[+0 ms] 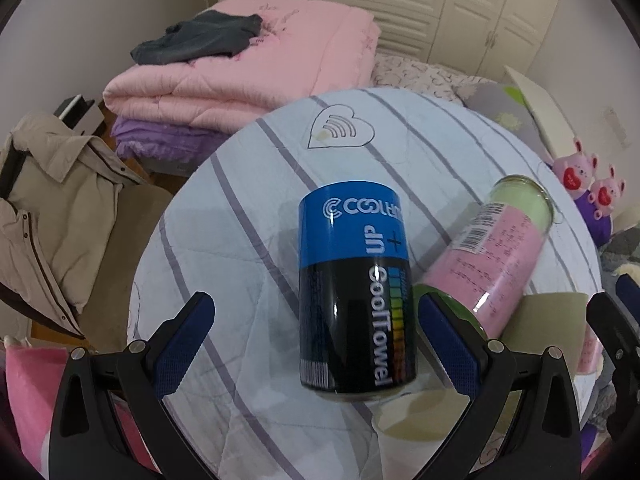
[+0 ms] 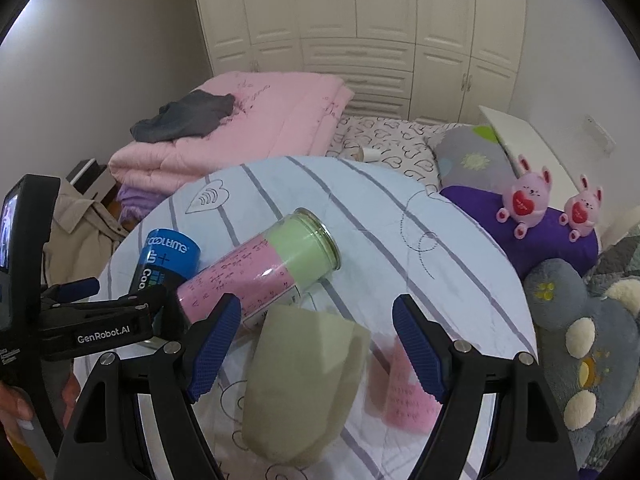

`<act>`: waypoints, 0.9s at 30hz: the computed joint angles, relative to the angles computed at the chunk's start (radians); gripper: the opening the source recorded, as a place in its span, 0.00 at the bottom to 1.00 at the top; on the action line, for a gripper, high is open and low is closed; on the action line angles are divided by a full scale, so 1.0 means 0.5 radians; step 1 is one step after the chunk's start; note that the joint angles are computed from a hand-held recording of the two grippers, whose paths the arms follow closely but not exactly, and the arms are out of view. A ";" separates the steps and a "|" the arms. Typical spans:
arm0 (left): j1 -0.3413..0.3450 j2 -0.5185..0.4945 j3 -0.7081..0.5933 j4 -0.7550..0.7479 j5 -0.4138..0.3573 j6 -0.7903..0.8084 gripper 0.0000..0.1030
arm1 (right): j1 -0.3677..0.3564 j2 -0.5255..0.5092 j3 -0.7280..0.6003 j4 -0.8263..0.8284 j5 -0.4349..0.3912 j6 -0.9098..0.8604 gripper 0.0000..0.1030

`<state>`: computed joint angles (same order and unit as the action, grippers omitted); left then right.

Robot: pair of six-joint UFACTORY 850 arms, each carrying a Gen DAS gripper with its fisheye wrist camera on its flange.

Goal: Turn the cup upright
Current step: 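Reach the left tool to the blue CoolTowel can and close on it, then lift the blue can with the left tool and carry it toward the right tool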

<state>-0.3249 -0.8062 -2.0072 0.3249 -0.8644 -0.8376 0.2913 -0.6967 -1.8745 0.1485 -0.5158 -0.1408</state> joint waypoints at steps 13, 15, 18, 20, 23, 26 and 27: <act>0.055 -0.131 -0.159 -0.243 -0.042 0.155 1.00 | 0.005 -0.218 -0.320 -0.026 -0.217 0.011 0.77; 0.065 -0.161 -0.189 -0.298 -0.064 0.193 0.99 | 0.000 -0.245 -0.358 -0.023 -0.250 0.021 0.77; 0.080 -0.215 -0.240 -0.437 -0.107 0.307 0.84 | -0.006 -0.268 -0.389 -0.023 -0.279 0.036 0.77; 0.074 -0.240 -0.272 -0.459 -0.129 0.339 0.68 | -0.007 -0.276 -0.401 -0.037 -0.296 0.049 0.77; 0.045 -0.263 -0.326 -0.362 -0.185 0.301 0.66 | -0.008 -0.271 -0.394 -0.053 -0.295 0.063 0.77; 0.049 -0.250 -0.310 -0.380 -0.180 0.285 0.66 | -0.010 -0.273 -0.403 -0.075 -0.304 0.093 0.77; 0.053 -0.245 -0.303 -0.387 -0.180 0.276 0.66 | -0.011 -0.273 -0.404 -0.073 -0.304 0.095 0.77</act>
<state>-0.2985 -0.9288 -2.1587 0.1312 -0.9546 -0.6998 0.2856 -0.8331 -2.0765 0.1120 -0.6679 -0.0935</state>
